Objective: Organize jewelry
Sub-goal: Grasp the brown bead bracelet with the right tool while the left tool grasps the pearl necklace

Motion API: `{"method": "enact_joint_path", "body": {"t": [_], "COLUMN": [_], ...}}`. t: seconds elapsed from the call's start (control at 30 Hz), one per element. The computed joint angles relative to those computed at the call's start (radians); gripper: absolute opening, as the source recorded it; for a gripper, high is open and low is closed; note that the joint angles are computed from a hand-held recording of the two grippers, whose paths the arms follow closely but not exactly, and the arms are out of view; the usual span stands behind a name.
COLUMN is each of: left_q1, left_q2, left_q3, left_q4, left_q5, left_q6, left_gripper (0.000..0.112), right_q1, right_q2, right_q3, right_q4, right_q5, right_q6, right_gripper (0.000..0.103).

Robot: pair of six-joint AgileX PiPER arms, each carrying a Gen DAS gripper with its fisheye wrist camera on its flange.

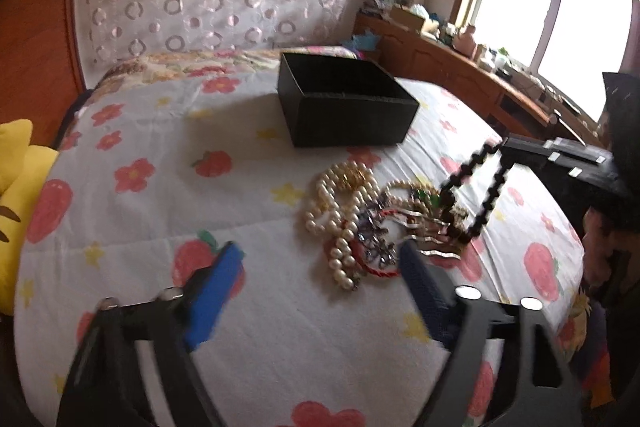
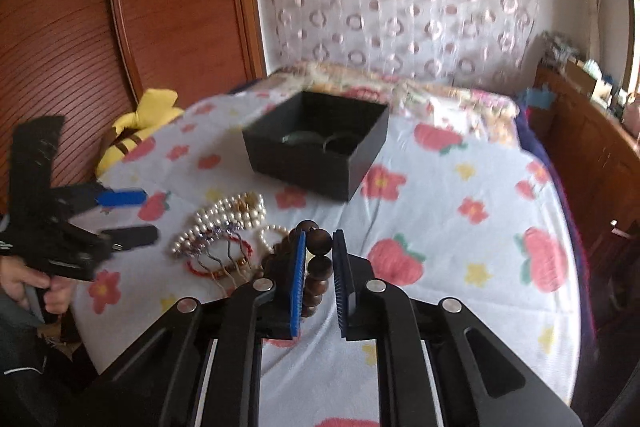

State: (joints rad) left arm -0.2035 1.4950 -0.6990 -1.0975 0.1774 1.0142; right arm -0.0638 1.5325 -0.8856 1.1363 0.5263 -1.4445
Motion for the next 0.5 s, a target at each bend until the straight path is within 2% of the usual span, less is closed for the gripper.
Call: {"method": "enact_joint_path", "body": {"t": [0.13, 0.37, 0.5], "left_q1": [0.007, 0.001, 0.004], "left_q2": [0.041, 0.141, 0.186], "left_q3": [-0.036, -0.16, -0.197], "left_q4": [0.018, 0.303, 0.304], "left_q5": [0.037, 0.071, 0.083], "left_q6": [-0.014, -0.298, -0.3], "left_gripper": [0.045, 0.033, 0.031], "right_q1": [-0.029, -0.069, -0.089], "right_q2": [-0.057, -0.119, -0.125], "right_q3": [0.018, 0.046, 0.045], "right_q4": [0.008, 0.032, 0.035], "right_q5": [0.014, 0.036, 0.056], "right_q6": [-0.02, -0.056, -0.059], "right_gripper": [0.015, 0.015, 0.015]}}
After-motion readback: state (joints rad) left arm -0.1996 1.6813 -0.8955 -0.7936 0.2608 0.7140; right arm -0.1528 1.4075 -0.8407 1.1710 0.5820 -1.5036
